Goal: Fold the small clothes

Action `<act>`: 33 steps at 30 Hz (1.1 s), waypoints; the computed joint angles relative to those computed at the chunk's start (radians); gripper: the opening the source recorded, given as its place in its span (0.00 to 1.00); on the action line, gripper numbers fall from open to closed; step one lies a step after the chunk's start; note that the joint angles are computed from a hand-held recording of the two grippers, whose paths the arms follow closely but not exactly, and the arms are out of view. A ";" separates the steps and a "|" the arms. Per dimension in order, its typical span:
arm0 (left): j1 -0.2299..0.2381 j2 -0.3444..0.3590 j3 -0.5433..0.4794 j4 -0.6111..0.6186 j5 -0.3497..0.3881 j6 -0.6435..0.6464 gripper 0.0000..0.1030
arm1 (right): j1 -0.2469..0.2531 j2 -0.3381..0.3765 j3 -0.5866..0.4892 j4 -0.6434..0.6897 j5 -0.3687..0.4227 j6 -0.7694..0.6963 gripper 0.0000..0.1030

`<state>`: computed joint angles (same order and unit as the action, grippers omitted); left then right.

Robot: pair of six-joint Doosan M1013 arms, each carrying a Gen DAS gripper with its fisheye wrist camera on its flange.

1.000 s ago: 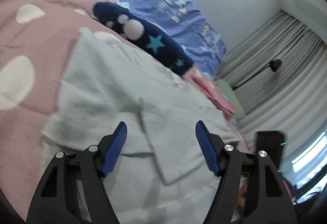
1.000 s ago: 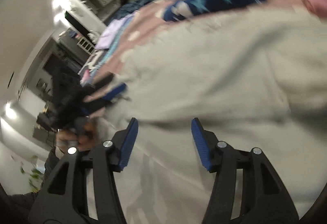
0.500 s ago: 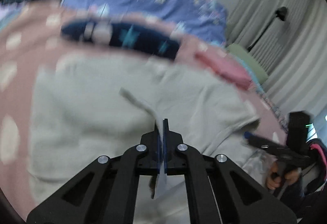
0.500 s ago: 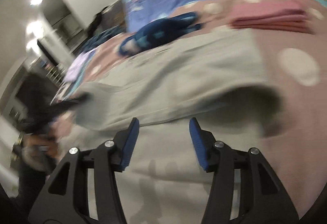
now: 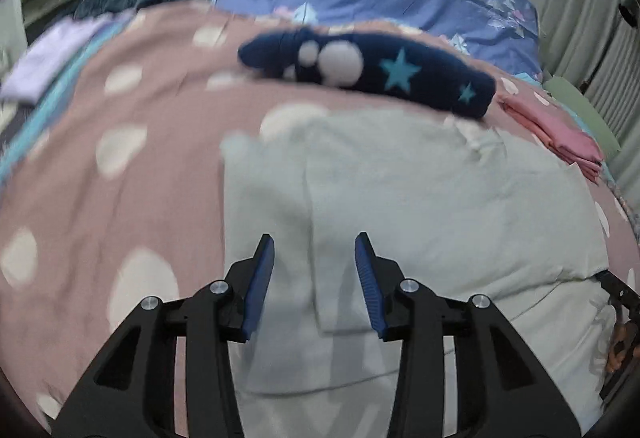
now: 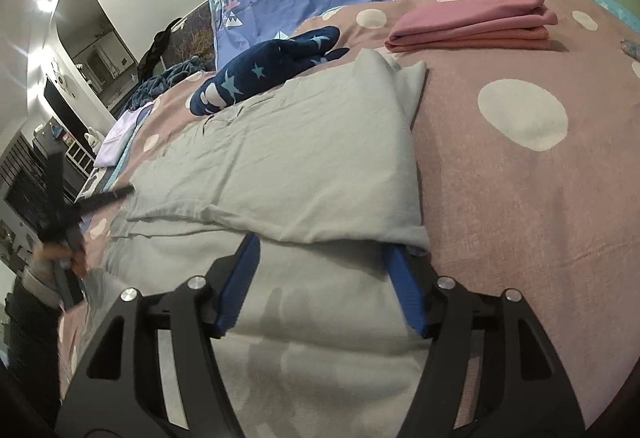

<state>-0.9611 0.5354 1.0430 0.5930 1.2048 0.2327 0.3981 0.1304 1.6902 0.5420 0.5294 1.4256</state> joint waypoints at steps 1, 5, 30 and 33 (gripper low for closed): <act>0.000 -0.004 0.015 -0.005 -0.016 -0.008 0.44 | 0.000 -0.001 0.000 -0.004 0.001 0.001 0.63; -0.014 0.023 -0.005 0.015 0.027 0.084 0.56 | -0.014 -0.007 -0.005 0.131 0.067 -0.145 0.65; -0.033 0.056 -0.040 0.073 0.095 0.109 0.60 | -0.053 0.201 -0.326 -0.343 0.130 0.454 0.02; -0.032 0.052 -0.034 0.069 0.082 0.102 0.60 | -0.067 0.206 -0.316 -0.453 0.145 0.582 0.00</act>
